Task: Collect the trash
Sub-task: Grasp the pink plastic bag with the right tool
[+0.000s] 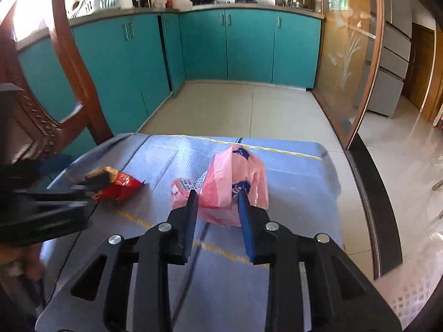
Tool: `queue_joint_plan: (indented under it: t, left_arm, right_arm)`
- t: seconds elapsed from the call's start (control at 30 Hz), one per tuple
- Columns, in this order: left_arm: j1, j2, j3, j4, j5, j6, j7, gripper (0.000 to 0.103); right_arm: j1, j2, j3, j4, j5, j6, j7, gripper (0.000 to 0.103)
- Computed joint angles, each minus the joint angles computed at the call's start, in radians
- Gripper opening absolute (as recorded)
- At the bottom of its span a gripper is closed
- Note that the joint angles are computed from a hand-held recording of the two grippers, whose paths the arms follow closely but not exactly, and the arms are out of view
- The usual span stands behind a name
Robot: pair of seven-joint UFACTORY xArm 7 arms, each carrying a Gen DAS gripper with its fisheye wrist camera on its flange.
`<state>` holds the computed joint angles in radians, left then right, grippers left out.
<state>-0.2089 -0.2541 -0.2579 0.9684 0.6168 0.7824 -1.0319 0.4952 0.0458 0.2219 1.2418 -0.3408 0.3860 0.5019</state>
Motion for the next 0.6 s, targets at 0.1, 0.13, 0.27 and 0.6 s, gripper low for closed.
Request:
queue_joint_plan:
  t: [0.1, 0.13, 0.27, 0.6]
  left_arm:
    - [-0.01, 0.029, 0.008, 0.001, -0.02, 0.005, 0.032, 0.078]
    - [-0.015, 0.036, 0.014, 0.002, -0.038, 0.006, 0.05, 0.069]
    - [-0.031, 0.022, 0.014, -0.01, -0.042, -0.005, 0.086, 0.044]
    - [-0.047, -0.077, -0.018, -0.057, -0.067, 0.008, 0.147, 0.002]
  right_arm:
    - [-0.014, -0.106, 0.001, -0.102, 0.063, -0.046, -0.033, 0.03]
    - [-0.02, -0.128, 0.003, -0.128, 0.09, -0.061, -0.05, 0.03]
    - [-0.04, -0.208, 0.014, -0.199, 0.168, -0.078, -0.098, 0.03]
    - [-0.075, -0.256, 0.058, -0.235, 0.171, -0.08, -0.106, 0.03]
